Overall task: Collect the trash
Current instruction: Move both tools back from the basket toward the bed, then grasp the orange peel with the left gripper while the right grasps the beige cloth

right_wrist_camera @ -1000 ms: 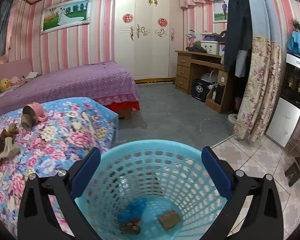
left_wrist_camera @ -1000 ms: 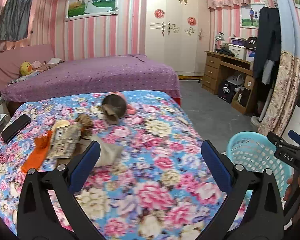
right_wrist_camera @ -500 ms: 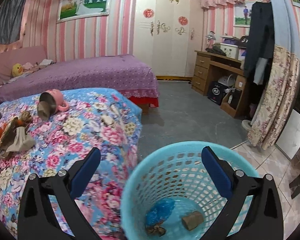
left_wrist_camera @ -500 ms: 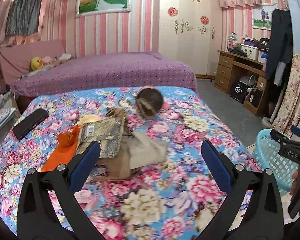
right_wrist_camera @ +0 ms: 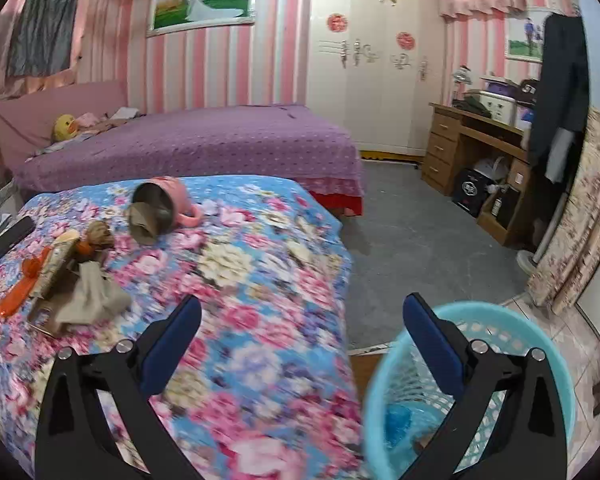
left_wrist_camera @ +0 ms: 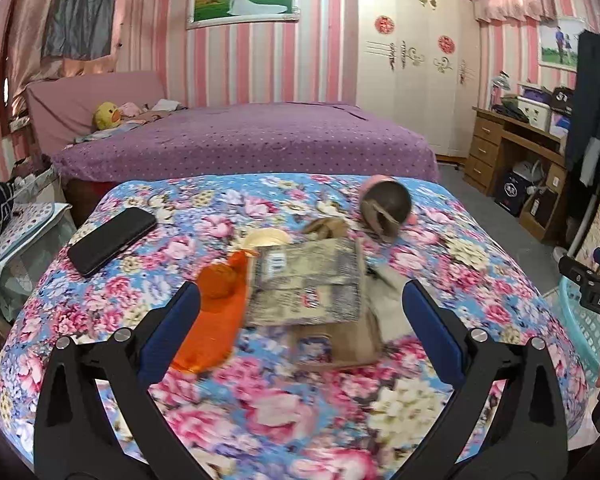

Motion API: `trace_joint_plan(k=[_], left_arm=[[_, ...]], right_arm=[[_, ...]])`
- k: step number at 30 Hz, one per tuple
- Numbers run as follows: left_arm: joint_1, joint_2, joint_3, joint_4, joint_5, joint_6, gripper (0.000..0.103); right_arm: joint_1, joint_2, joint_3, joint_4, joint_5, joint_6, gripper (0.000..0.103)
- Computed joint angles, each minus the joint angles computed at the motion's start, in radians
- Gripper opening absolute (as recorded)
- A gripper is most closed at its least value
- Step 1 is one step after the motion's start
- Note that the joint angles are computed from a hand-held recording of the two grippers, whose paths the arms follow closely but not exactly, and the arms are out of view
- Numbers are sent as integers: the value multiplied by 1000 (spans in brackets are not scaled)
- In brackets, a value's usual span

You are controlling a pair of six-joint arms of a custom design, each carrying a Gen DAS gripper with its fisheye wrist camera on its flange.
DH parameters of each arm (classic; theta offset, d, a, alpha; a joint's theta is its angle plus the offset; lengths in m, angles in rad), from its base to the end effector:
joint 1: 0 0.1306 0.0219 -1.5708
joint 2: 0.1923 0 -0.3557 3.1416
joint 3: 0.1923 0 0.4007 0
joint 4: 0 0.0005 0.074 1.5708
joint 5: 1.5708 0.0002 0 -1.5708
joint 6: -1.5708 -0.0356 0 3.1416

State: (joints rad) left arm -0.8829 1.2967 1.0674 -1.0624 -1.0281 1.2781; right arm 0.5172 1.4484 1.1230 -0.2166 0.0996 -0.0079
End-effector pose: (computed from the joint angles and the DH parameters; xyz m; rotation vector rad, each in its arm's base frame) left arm 0.2824 -0.2964 0.3052 -0.5749 2.0242 0.2978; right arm 0.4540 0.2536 0.3007 -0.4753 2.0627 0.2085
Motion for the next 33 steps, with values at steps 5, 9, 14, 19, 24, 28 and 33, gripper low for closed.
trace_joint_plan(k=[5, 9, 14, 19, 24, 28, 33], left_arm=[[34, -74, -60, 2, 17, 27, 98], [62, -112, -99, -37, 32, 78, 98], [100, -151, -142, -72, 60, 109, 98], [170, -211, -222, 9, 169, 51, 97], [236, -189, -245, 50, 263, -4, 97], [281, -146, -230, 106, 308, -90, 86], [333, -101, -201, 180, 355, -173, 68]], right_arm=[[51, 40, 58, -6, 17, 26, 98], [80, 77, 103, -6, 16, 34, 98], [104, 102, 111, 19, 28, 36, 98], [113, 128, 112, 11, 52, 60, 98], [97, 158, 127, -15, 47, 49, 98], [84, 177, 143, -34, 23, 18, 98], [80, 192, 159, -49, 3, 4, 98]])
